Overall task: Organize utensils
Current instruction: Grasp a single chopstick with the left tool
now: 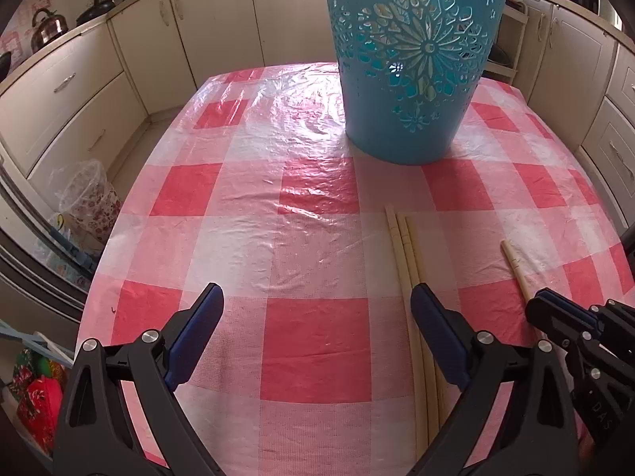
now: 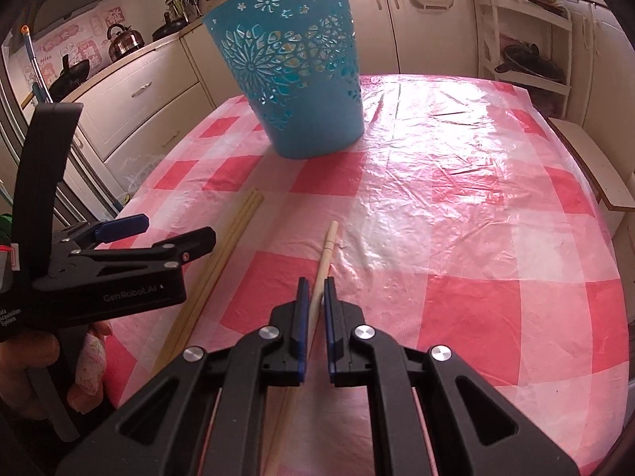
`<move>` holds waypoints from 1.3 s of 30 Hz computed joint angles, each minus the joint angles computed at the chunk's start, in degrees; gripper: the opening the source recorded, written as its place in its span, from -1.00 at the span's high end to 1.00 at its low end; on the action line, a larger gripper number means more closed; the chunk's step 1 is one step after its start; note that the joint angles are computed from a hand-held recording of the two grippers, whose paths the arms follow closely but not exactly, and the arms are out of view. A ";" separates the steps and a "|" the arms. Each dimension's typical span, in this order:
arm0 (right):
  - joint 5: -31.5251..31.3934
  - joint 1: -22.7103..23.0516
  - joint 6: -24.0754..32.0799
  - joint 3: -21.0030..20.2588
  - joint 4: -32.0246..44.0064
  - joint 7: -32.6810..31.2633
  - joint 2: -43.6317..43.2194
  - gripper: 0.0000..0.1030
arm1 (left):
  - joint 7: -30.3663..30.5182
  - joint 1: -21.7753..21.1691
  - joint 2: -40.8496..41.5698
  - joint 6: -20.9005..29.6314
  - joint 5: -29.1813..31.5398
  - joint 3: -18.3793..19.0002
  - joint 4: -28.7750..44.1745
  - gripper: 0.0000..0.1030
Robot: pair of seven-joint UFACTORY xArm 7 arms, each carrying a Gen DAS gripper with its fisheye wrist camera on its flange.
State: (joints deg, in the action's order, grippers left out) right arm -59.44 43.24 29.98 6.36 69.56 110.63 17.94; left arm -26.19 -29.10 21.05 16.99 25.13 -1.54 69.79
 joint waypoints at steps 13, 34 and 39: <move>-3.28 -0.39 -2.48 -0.20 -1.66 4.39 -0.83 0.83 | -1.66 -1.64 1.89 3.19 2.25 0.77 3.21 -0.74; 13.73 -0.94 3.69 -0.21 4.19 -18.72 1.98 0.85 | 20.87 3.78 4.46 7.91 -19.54 -6.31 8.37 0.83; 10.15 0.44 2.85 -1.13 2.41 -13.93 0.99 0.85 | 18.79 2.44 3.90 5.98 -16.74 -5.31 7.17 0.90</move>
